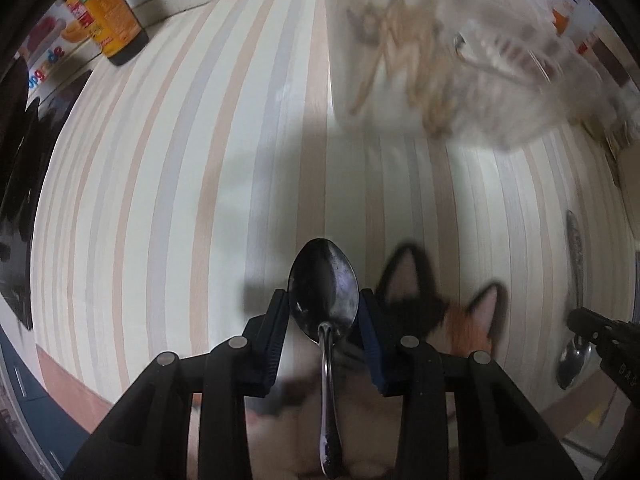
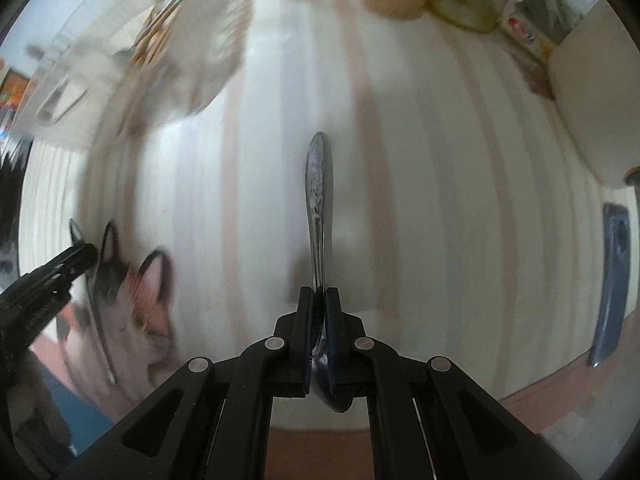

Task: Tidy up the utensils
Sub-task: 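Lift both held spoons off the mat toward the clear basket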

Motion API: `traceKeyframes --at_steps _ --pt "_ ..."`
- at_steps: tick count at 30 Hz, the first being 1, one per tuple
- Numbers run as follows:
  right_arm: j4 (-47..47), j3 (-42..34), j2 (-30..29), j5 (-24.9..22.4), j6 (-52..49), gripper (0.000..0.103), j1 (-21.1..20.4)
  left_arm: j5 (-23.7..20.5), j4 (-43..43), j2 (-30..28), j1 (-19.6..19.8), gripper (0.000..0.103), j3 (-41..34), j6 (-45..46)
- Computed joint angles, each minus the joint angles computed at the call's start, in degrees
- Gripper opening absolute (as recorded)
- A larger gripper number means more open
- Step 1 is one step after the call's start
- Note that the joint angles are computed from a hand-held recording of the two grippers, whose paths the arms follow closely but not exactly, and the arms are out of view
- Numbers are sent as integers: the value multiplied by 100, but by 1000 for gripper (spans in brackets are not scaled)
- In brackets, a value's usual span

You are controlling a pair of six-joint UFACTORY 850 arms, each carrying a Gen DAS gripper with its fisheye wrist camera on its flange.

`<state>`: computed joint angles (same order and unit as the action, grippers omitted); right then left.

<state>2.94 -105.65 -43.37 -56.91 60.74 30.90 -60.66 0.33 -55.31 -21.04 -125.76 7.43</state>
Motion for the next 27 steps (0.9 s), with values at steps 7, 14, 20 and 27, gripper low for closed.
traceKeyframes --at_steps 7,14,20,27 --pt "-214 -583 -336 -558 -138 6 160 109 -43 159 12 32 255 81" --pt "-303 -866 -510 -802 -145 6 171 128 -59 138 41 33 229 132" --pt "-457 -899 -576 -680 196 5 332 278 2 326 -15 32 513 44" --pt "-667 -808 -388 -447 467 3 469 585 22 690 5 32 829 -1"
